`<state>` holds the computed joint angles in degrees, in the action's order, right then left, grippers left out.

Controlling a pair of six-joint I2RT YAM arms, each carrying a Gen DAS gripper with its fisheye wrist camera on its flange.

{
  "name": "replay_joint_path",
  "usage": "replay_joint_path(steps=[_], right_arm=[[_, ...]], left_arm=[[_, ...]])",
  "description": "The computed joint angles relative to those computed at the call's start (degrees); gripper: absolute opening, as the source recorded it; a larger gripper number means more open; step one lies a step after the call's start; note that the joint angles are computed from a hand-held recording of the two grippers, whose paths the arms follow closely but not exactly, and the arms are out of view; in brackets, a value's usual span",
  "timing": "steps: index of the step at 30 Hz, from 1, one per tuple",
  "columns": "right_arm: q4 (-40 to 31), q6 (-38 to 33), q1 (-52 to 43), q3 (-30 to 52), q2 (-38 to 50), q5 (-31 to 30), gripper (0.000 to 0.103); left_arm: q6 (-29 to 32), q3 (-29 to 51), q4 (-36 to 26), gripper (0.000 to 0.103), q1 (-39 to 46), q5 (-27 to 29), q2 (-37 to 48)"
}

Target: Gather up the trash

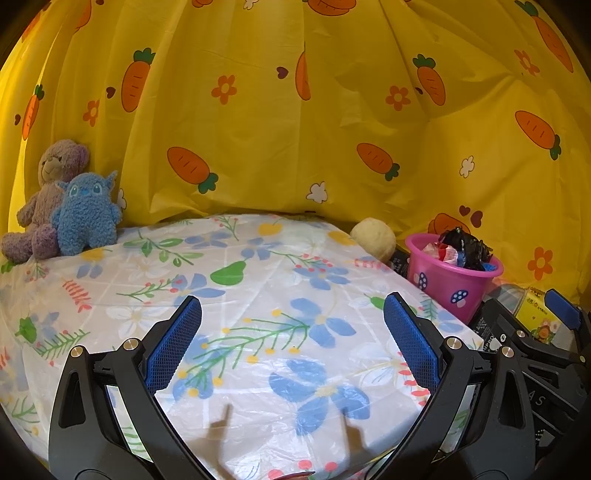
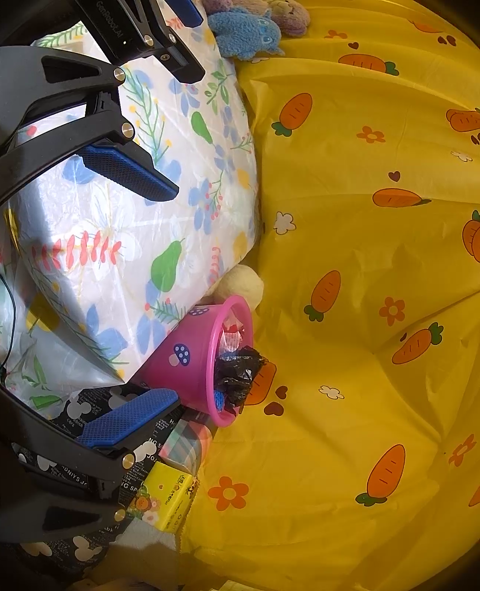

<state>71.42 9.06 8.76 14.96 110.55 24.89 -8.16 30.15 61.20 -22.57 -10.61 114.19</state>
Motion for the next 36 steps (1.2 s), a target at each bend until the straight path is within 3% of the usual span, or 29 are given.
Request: replay_joint_path(steps=[36], right_arm=[[-0.66,0.38,-0.12,0.13,-0.64,0.01,0.097]], left_arm=[[0.88,0.38,-0.79,0.097,-0.37,0.13,-0.58]])
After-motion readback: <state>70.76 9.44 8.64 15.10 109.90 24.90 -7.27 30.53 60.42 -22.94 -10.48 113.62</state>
